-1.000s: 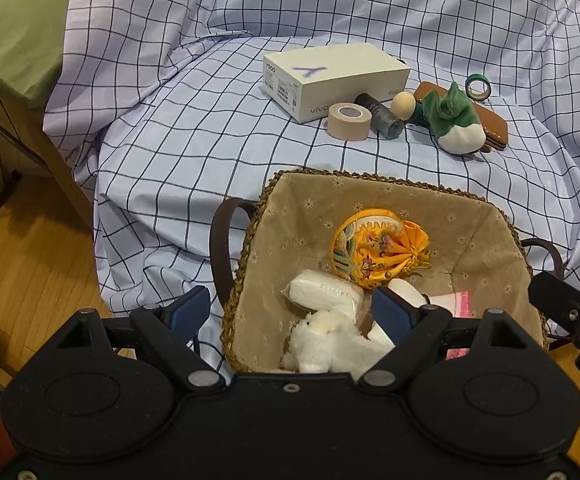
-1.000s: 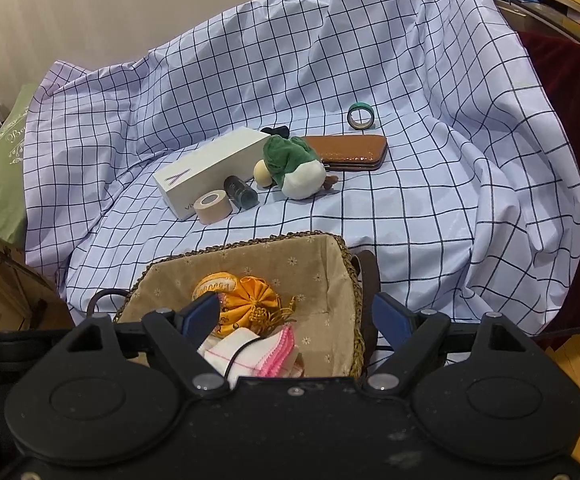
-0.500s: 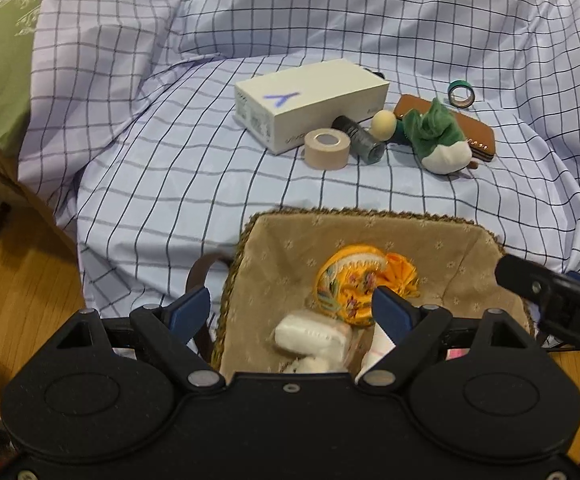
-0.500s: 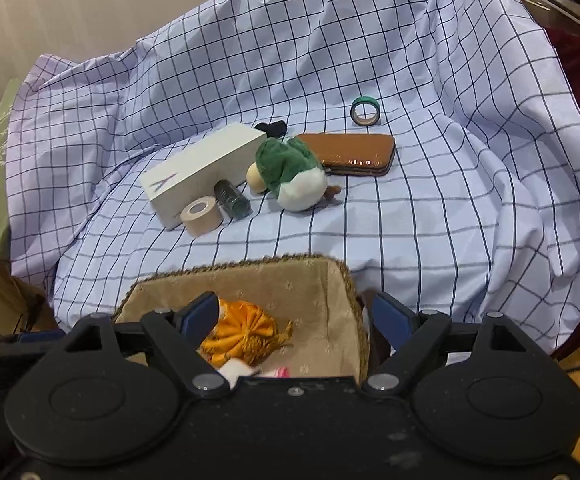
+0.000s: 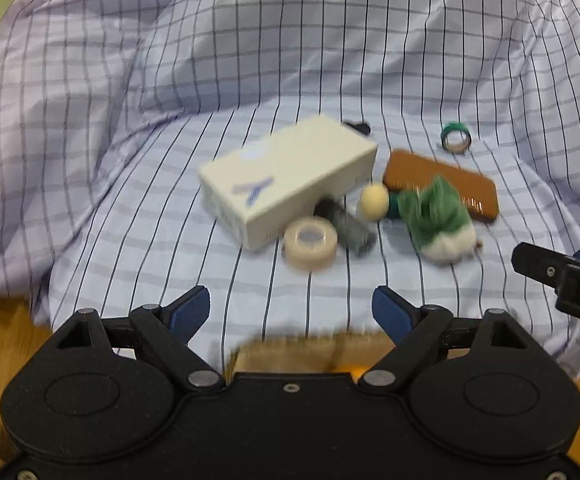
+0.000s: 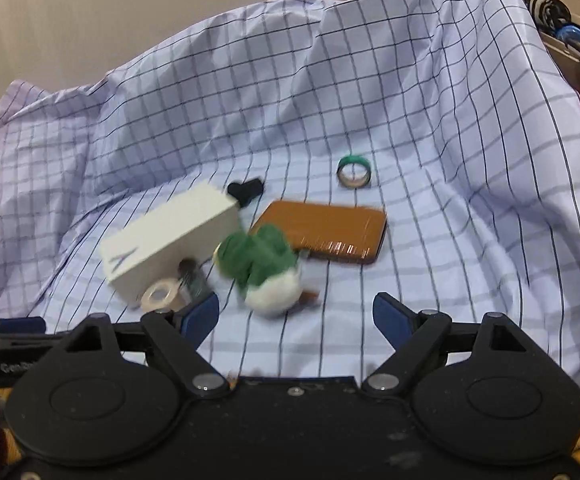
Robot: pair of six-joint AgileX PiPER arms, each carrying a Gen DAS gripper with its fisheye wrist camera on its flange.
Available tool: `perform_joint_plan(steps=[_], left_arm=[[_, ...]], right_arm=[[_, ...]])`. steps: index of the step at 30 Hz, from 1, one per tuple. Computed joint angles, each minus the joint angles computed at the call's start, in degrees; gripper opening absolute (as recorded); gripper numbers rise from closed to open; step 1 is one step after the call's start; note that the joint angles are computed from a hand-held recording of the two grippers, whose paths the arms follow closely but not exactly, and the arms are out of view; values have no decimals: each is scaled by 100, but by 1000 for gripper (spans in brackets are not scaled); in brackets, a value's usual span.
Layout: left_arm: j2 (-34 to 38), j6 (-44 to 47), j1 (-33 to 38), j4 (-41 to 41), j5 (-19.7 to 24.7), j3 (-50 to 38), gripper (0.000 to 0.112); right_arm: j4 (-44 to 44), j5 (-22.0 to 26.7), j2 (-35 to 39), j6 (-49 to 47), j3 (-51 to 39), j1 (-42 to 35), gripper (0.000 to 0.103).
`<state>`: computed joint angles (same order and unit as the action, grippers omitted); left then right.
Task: Organize soft objects
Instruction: 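Move the left tool to the black cylinder while the right tool approaches the green tape roll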
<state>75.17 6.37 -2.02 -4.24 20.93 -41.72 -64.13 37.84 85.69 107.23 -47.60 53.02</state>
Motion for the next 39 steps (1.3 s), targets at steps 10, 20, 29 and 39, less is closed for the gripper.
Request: perform_joint_plan(steps=[10, 20, 29, 39], left_arm=[[1627, -153, -312, 163, 32, -1964, 85], [3627, -331, -621, 530, 1099, -4697, 91], [5518, -357, -696, 512, 3003, -7507, 90], [6850, -705, -785, 1045, 4005, -9536, 90]], right_arm=[[-102, -497, 1092, -1074, -1215, -1390, 84], [602, -909, 2099, -2162, -2288, -2326, 84], [956, -1126, 2551, -2612, -2699, -2716, 84], [1480, -1126, 3042, -3297, -3324, -2966, 84]])
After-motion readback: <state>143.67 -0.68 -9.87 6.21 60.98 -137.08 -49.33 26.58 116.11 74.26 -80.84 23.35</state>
